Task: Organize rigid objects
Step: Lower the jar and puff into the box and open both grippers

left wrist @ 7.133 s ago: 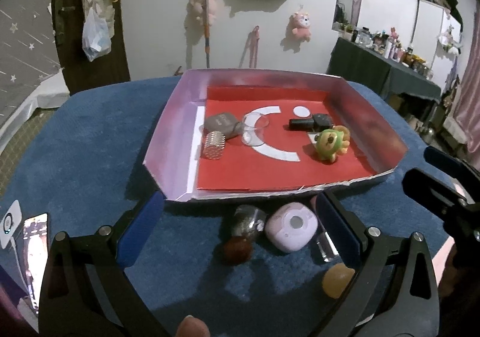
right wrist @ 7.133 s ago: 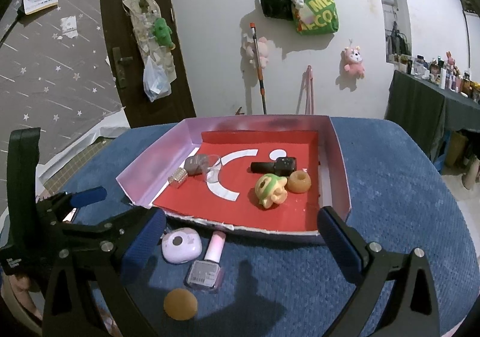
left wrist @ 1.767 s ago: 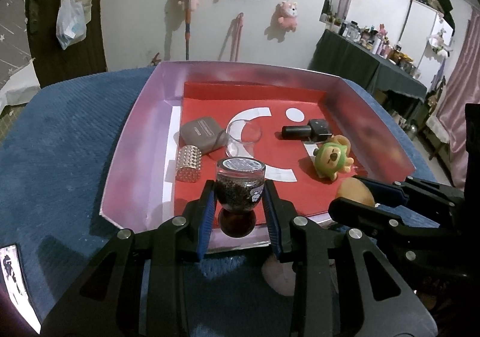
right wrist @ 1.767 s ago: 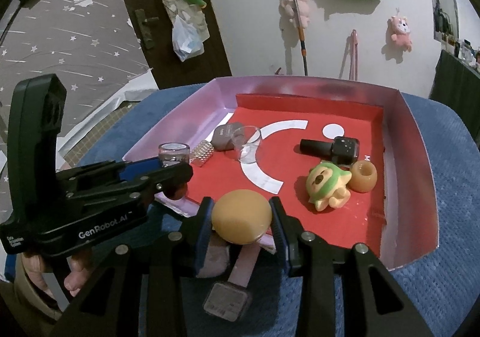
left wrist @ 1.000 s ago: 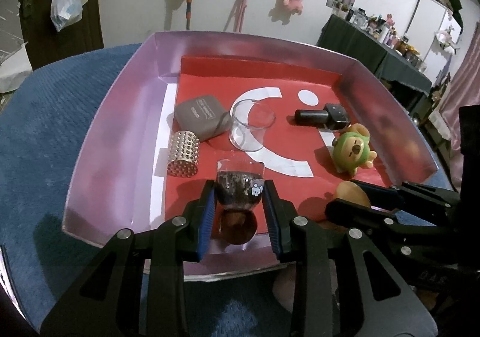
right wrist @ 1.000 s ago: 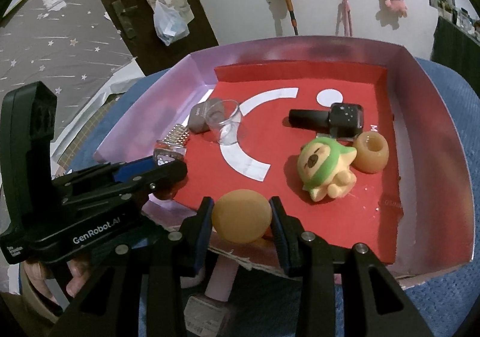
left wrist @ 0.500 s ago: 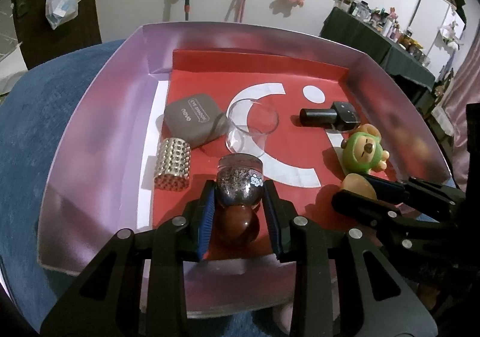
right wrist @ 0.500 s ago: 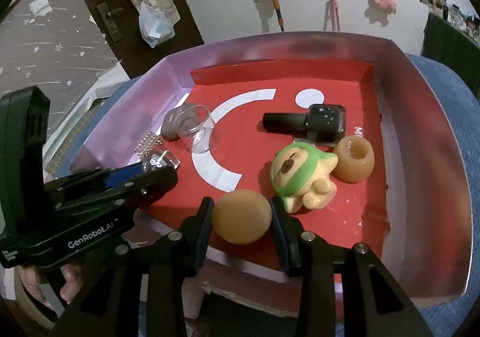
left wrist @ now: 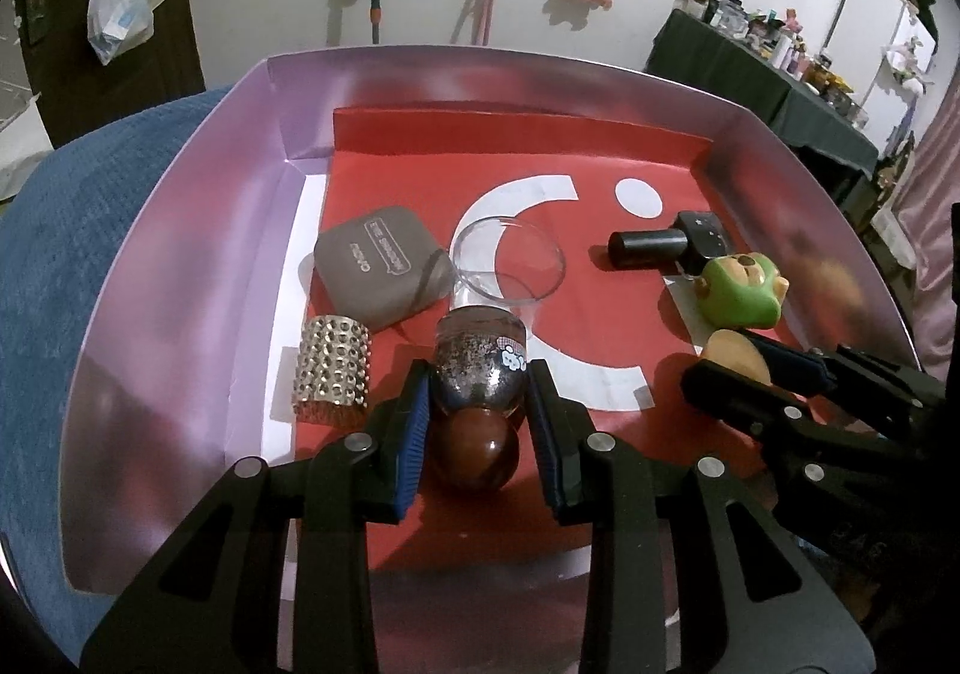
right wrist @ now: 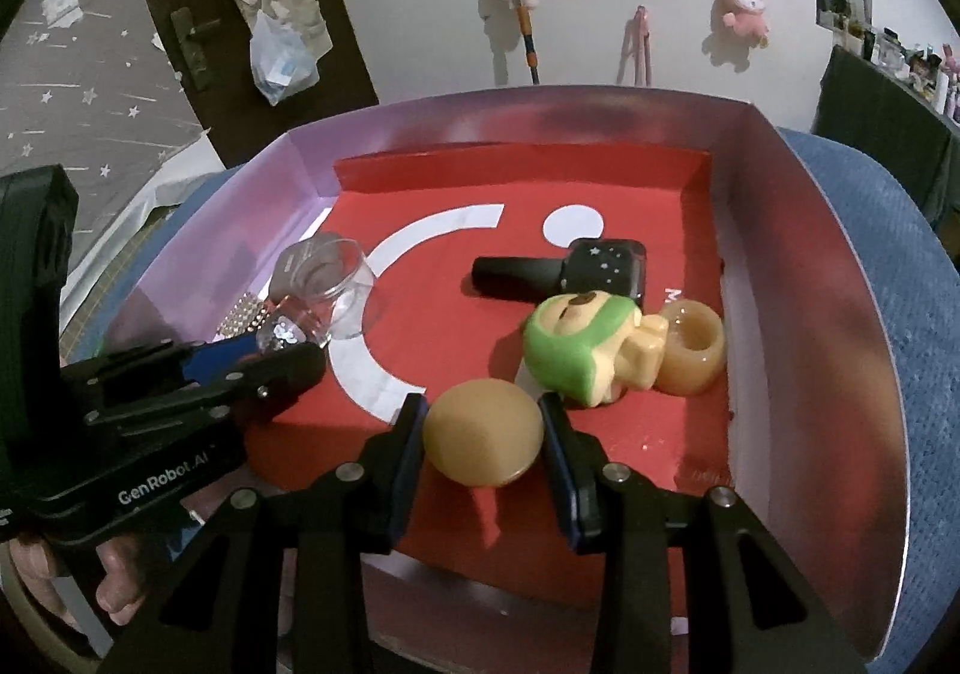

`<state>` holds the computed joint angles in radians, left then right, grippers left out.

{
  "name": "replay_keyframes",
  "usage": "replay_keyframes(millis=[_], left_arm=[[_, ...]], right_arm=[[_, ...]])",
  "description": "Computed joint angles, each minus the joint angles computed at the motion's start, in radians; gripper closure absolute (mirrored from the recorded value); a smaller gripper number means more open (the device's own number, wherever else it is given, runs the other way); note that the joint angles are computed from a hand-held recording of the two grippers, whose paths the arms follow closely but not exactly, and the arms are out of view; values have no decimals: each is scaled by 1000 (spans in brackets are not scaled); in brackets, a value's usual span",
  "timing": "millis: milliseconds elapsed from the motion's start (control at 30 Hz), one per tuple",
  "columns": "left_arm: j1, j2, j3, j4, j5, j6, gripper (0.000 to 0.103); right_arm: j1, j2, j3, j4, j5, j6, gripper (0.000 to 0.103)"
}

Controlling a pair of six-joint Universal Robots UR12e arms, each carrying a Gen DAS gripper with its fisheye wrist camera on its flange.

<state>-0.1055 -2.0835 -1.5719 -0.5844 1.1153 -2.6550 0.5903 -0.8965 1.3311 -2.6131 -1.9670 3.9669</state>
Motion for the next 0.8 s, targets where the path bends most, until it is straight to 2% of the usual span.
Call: replay_keyframes(millis=[367, 800], left_arm=[[-11, -7, -3, 42, 30, -8, 74], [-9, -6, -1, 26, 18, -14, 74]], right_arm=[[5, 5, -10, 22, -29, 3, 63], [4, 7, -11, 19, -28, 8, 63]])
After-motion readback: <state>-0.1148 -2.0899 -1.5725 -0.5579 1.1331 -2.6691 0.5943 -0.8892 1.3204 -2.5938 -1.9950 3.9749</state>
